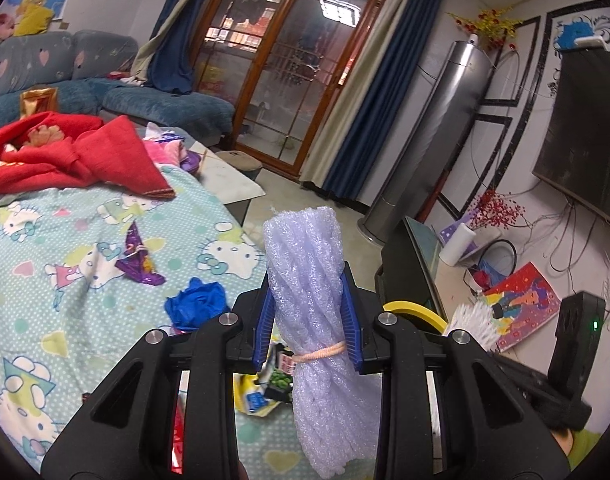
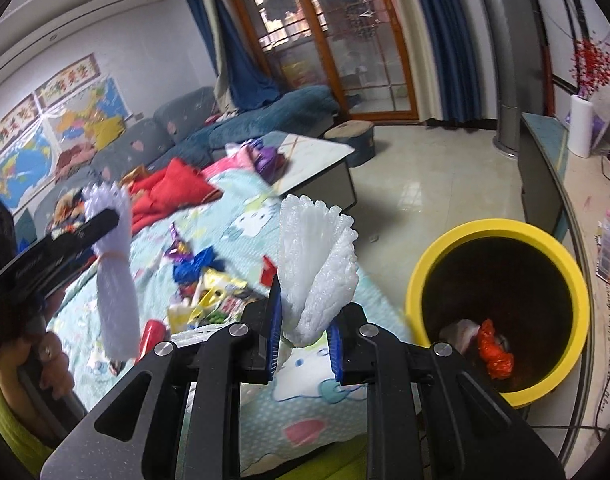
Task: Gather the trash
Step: 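Carry both foam nets over the yellow bin with both grippers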
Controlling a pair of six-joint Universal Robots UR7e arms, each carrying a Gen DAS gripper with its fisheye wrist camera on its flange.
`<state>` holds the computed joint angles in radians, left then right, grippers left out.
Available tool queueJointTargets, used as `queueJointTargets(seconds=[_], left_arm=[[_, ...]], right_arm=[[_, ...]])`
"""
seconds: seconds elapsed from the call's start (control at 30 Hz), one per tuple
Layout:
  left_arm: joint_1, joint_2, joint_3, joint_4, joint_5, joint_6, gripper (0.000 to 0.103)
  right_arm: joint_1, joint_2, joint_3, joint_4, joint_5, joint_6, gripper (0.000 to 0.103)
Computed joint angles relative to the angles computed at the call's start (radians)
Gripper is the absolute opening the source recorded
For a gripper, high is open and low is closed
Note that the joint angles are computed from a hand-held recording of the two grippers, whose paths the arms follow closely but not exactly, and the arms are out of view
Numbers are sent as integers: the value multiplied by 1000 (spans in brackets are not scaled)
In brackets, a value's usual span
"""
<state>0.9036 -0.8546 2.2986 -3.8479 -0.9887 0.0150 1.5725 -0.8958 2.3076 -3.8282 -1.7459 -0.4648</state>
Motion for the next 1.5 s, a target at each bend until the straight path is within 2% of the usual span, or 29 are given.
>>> queueJointTargets(seconds=[0.73,1.23,1.5], left_arm=[[-68,140,-71,34,-67,60,23],[-109,270,-172,63,-97,127,23],[-102,334,-246,102,-127,150,23]], right_arm=[[-113,-95,26,-125,27,51,19],[-214,-140,40,-142,38,116,19],[-241,-107,22,-214,-26,107,19]])
